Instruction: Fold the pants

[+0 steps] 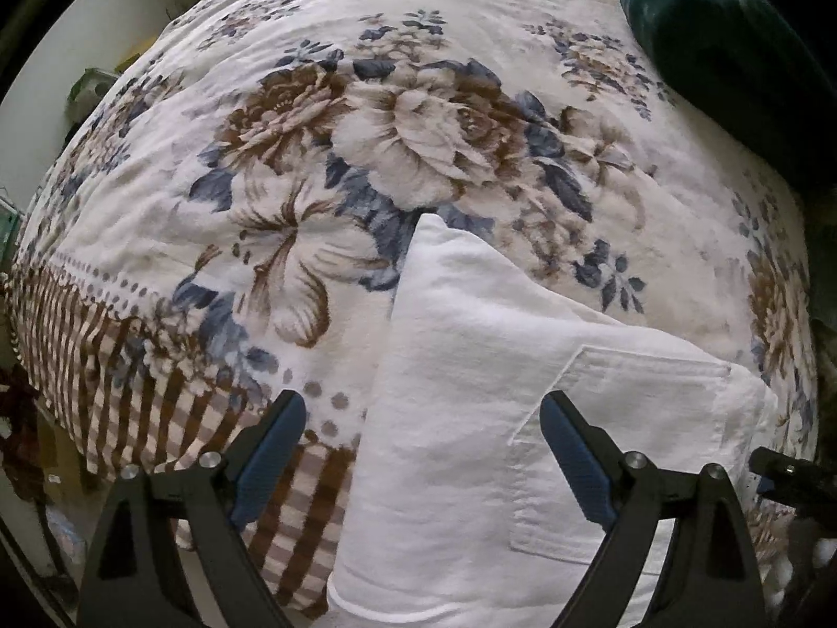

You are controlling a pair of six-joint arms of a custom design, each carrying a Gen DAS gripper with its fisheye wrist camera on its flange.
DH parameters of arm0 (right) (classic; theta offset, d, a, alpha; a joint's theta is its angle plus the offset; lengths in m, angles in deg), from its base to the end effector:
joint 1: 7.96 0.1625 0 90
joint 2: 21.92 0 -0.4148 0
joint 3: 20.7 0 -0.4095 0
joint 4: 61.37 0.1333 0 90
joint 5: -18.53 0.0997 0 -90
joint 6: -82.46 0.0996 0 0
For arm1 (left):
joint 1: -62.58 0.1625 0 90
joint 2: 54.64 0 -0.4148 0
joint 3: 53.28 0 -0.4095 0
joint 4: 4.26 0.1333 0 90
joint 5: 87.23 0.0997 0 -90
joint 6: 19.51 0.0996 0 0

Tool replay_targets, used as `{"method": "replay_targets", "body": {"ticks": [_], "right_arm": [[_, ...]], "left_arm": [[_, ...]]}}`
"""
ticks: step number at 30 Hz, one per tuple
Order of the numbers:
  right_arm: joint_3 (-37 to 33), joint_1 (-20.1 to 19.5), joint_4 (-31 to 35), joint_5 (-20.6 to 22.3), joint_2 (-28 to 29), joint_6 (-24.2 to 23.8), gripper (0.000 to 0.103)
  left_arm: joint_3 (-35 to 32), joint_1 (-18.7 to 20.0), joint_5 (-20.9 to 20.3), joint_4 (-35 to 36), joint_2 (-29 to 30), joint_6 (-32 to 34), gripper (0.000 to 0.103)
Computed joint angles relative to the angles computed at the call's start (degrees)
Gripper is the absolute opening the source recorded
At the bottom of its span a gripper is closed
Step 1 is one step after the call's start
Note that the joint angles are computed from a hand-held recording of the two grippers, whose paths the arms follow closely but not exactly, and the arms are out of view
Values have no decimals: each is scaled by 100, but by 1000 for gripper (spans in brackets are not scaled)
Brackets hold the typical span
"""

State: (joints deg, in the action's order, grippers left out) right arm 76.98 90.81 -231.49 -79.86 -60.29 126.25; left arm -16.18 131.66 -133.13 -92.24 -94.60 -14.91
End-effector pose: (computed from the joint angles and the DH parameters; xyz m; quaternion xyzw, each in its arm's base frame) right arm 0.2184 -0.6366 0.0112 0.3077 0.9315 -0.1934 0.0152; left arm -0.1063 -0.8455 0.3793 0.2020 0.9046 -0.0600 0.3706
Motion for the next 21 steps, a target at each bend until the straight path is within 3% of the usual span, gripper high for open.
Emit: {"method": "replay_targets", "body": {"ticks": [5, 7, 8, 9, 11, 12, 15, 18, 21], "right_arm": [[-80, -155, -372, 267, 282, -139, 98], [-227, -94, -477, 205, 412, -305, 91], [-267, -76, -556, 225, 457, -363, 65], [-354, -32, -576, 230, 508, -420, 31], [-554, 153, -235, -201, 510, -516, 26], [-591, 247, -204, -397, 490, -533, 19], [-375, 433, -674, -580, 257, -631, 11], [-167, 612, -937, -785, -28, -847, 10], [103, 599, -957, -978, -271, -682, 10]], "left_arm": [[59, -3, 104, -5, 17, -1, 91], [96, -3, 117, -10, 16, 8, 91], [87, 1, 114, 30, 30, -6, 91], [65, 6, 117, 89, 49, -49, 91], [12, 27, 110, 238, 92, -150, 91], [-5, 30, 114, 294, 101, -173, 91], [24, 19, 111, 431, 66, -198, 91], [-53, 2, 17, 687, 49, -315, 91], [-260, -1, -21, 971, 133, -478, 91]]}}
